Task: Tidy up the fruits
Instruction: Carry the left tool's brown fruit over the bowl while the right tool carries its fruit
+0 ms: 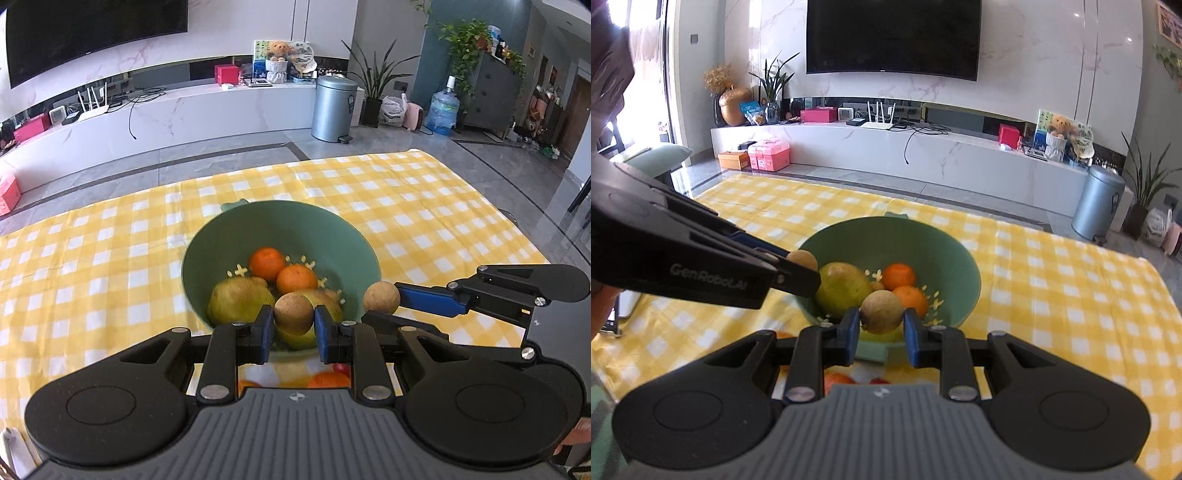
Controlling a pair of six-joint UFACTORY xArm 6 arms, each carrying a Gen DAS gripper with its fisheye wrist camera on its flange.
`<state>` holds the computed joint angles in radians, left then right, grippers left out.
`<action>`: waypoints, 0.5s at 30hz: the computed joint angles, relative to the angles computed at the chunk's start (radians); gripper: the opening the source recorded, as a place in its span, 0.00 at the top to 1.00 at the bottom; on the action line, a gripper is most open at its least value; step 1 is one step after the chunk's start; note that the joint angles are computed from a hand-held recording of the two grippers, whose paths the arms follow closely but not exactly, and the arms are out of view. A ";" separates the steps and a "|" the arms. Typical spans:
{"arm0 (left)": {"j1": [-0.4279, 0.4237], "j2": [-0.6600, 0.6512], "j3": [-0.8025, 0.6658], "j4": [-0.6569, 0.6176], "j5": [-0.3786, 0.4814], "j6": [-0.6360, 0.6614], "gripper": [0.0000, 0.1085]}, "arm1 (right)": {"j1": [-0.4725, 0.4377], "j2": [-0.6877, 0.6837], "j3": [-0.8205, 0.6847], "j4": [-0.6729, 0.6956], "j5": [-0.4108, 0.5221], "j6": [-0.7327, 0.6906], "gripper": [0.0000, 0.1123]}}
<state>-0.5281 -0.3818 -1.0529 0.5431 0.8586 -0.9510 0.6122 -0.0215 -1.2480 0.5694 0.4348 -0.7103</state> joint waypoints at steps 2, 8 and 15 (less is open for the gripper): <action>0.016 0.020 -0.013 -0.010 -0.009 0.017 0.76 | -0.002 0.027 -0.028 -0.029 0.003 0.015 0.81; 0.057 0.079 -0.046 -0.028 -0.034 0.049 0.76 | -0.005 0.114 -0.119 -0.103 0.014 0.064 0.81; 0.100 0.138 -0.075 -0.063 -0.055 0.108 0.76 | -0.006 0.221 -0.227 -0.199 0.040 0.120 0.81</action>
<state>-0.4276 -0.2437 -1.1275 0.4803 0.8041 -0.8425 0.6064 0.1991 -1.4754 0.3702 0.4748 -0.5906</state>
